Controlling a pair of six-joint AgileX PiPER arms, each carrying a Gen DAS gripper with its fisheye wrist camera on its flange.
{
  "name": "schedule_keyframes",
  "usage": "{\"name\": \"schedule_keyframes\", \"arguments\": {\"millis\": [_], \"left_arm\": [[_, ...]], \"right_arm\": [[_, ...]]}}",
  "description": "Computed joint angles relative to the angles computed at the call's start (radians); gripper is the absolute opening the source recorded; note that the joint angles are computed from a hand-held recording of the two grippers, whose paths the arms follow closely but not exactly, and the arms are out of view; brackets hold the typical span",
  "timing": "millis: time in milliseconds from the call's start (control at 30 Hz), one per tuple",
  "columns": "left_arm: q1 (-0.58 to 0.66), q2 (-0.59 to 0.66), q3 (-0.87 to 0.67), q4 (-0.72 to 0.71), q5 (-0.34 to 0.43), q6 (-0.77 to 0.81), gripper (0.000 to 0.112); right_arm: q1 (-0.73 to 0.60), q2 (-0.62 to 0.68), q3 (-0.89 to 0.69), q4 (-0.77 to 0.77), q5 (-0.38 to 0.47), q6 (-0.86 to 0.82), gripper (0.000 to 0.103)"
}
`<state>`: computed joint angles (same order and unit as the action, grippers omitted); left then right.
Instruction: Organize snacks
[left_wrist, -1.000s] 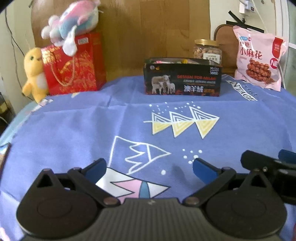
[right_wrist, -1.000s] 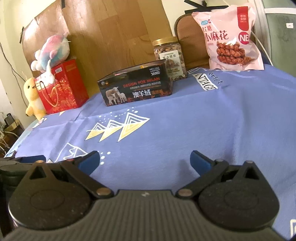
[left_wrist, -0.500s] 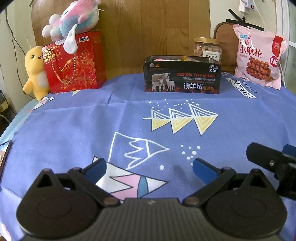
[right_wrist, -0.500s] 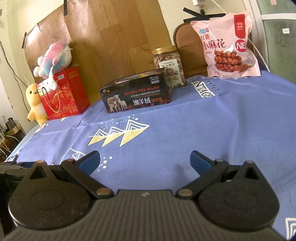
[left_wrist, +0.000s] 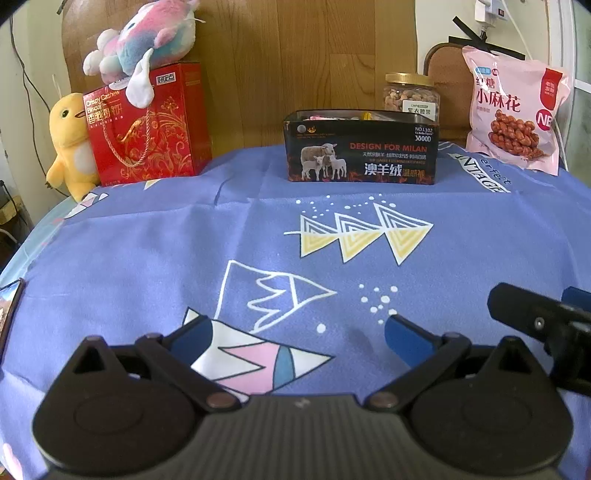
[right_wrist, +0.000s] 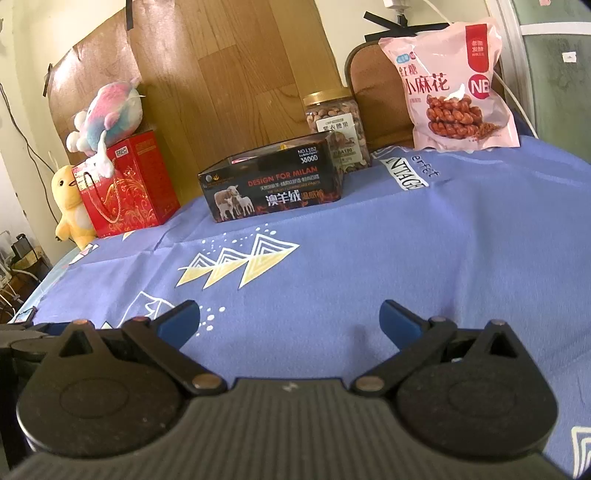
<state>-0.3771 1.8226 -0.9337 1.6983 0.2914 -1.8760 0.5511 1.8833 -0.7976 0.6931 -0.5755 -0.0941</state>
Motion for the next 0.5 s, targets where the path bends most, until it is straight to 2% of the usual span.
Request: {"name": "schedule_keyframes", "arguments": {"millis": [500], "left_arm": [[0.009, -0.003, 0.002, 0.000, -0.014, 0.007, 0.103]], "right_arm": [[0.001, 0.000, -0.001, 0.008, 0.004, -0.004, 0.103]]}}
